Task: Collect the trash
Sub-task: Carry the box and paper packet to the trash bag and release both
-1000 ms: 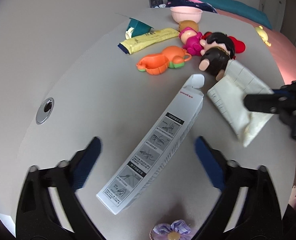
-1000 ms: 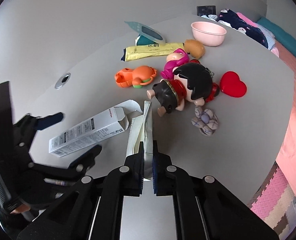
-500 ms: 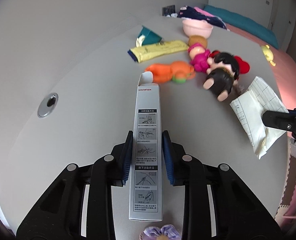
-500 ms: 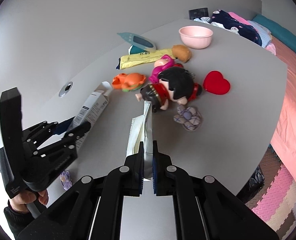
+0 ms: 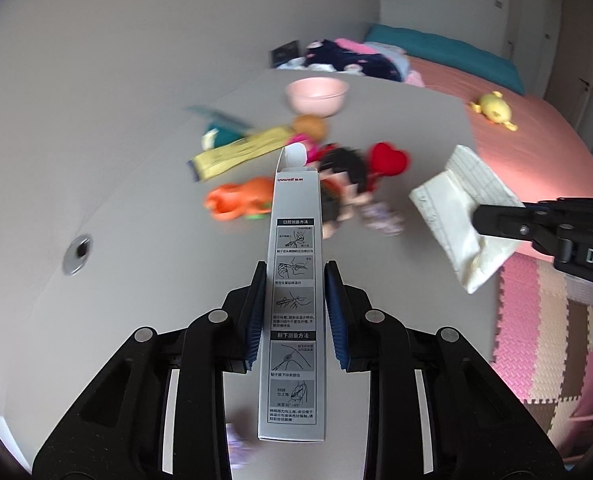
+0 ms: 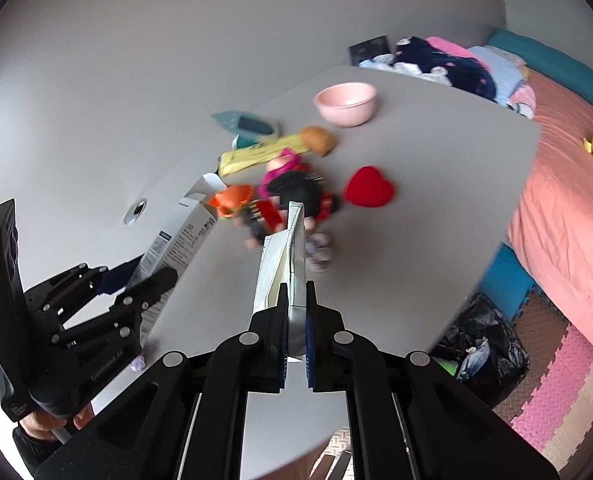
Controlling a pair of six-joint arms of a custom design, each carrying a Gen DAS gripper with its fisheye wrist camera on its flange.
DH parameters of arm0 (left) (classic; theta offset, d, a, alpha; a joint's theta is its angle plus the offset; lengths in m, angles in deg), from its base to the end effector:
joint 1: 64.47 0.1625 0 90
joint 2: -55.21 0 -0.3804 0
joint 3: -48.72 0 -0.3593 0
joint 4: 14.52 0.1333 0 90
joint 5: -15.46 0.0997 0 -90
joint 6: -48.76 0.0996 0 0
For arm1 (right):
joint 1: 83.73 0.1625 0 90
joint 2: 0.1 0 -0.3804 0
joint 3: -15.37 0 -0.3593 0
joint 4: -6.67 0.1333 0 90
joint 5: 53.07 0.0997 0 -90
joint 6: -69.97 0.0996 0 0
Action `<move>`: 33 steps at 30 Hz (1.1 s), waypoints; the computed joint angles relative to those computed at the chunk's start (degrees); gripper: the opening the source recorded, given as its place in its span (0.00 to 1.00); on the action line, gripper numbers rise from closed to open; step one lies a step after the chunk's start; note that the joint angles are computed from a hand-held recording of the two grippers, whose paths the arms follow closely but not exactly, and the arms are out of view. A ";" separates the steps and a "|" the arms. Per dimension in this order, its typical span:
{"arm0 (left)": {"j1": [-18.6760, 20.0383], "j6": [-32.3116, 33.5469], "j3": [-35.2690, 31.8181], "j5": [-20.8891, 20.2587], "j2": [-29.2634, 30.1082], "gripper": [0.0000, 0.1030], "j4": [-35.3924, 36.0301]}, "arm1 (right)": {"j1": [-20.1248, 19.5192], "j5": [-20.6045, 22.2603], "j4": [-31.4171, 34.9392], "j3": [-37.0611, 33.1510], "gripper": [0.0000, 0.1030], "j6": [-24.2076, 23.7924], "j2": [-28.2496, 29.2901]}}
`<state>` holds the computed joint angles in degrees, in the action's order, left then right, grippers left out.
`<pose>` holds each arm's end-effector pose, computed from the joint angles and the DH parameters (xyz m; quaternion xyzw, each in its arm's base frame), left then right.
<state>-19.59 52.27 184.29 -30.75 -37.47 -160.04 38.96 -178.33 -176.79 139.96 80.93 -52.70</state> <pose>-0.1113 -0.3962 0.2496 0.3424 0.8573 -0.2271 0.3102 0.3148 -0.3501 0.0838 0.1211 -0.9302 0.2754 0.2102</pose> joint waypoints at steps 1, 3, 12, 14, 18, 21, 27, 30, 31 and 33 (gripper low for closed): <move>-0.71 -0.49 0.00 -0.44 0.57 0.27 0.02 | -0.37 -0.16 -0.62 1.31 0.07 -0.01 -1.44; -2.40 -1.50 -0.02 -1.48 2.15 0.27 -0.02 | -1.03 -0.68 -1.55 3.60 0.07 0.05 -3.97; -8.62 -4.45 -1.46 -7.72 13.03 0.27 -2.45 | -6.29 -4.35 -3.50 13.91 0.07 0.54 -17.31; -9.84 -4.60 -2.02 -9.54 15.92 0.27 -3.17 | -8.02 -5.08 -3.41 15.93 0.07 0.59 -20.40; -11.48 -4.73 -2.95 -12.47 20.93 0.27 -4.94 | -11.70 -6.14 -3.06 19.32 0.07 0.11 -25.56; -12.68 -4.44 -3.71 -14.44 25.14 0.27 -6.08 | -15.09 -6.66 -2.51 21.42 0.07 -0.64 -28.99; -13.43 -3.92 -5.28 -17.16 31.72 0.27 -6.94 | -20.60 -6.14 -3.49 24.04 0.07 -2.17 -32.45; -13.17 -3.61 -6.02 -18.26 34.15 0.28 -7.17 | -22.92 -6.14 -3.61 24.66 0.12 -2.66 -33.08; -12.86 -3.37 -6.53 -18.88 34.70 0.40 -6.54 | -23.55 -6.85 -3.95 24.70 0.20 -2.34 -32.84; -13.39 -4.18 -5.98 -17.78 35.37 0.93 -8.49 | -23.99 -8.27 -5.73 25.09 0.68 -1.71 -32.48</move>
